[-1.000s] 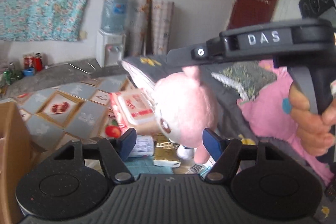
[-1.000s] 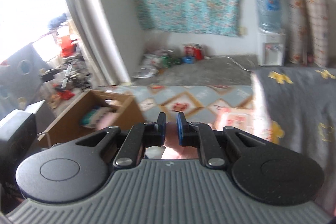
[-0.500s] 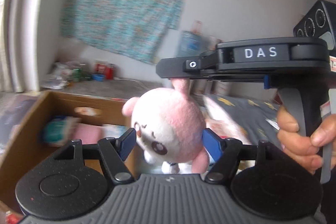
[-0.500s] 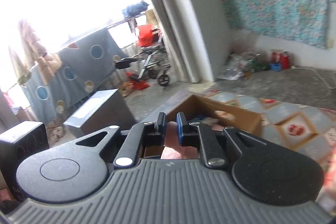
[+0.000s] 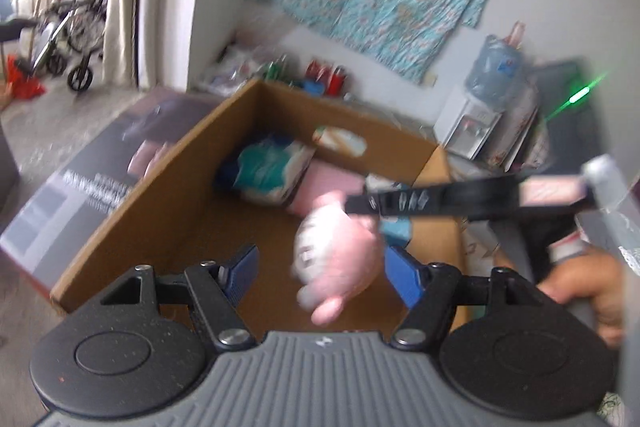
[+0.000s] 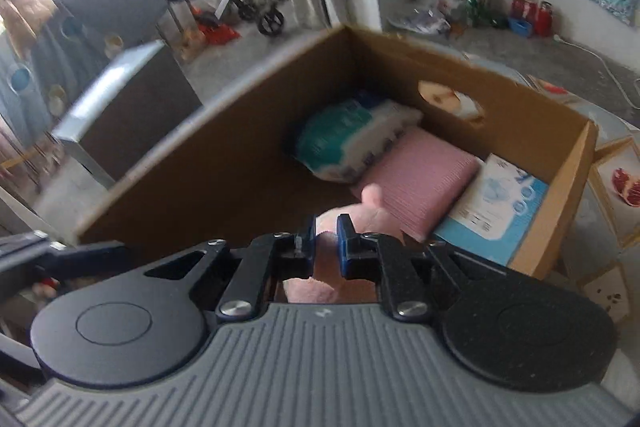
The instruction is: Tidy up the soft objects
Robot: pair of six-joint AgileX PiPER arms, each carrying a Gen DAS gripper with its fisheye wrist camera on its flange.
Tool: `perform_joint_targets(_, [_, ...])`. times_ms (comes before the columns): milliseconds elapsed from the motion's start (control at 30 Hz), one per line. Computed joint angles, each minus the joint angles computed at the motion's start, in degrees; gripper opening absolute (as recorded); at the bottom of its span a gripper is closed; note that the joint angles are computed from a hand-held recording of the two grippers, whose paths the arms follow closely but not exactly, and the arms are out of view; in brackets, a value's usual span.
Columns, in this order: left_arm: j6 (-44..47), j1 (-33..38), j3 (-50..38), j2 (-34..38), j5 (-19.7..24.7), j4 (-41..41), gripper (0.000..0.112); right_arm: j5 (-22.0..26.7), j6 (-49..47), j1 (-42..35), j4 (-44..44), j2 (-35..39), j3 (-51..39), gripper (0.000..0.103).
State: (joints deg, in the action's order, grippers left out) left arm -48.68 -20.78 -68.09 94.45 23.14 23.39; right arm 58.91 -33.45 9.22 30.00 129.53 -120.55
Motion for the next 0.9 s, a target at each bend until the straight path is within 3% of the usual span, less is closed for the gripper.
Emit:
perform_joint_targets(67, [1.3, 0.6, -0.3, 0.6, 0.9, -0.7, 0.069, -5.4, -0.5, 1.9, -7.5, -0.4, 3.0, 0.01])
perform_joint_targets(233, [3.3, 2.4, 5.0, -2.8, -1.8, -2.8, 0.069, -4.9, 0.9, 1.9, -13.1, -1.1, 1.5, 0.009])
perform_joint_targets(633, [6.2, 2.9, 5.5, -3.2, -3.1, -5.8, 0.069, 9.5, 2.5, -1.9, -15.2, 2.7, -9.7, 0.011])
perform_joint_targets(800, [6.7, 2.6, 5.4, -3.7, -2.6, -6.3, 0.07, 8.9, 2.6, -2.3, -14.3, 2.3, -8.7, 0.016])
perform_joint_targets(900, [7.1, 2.3, 5.3, -4.4, -2.0, -7.0, 0.072, 6.4, 1.5, -3.5, -11.8, -0.2, -4.7, 0.026])
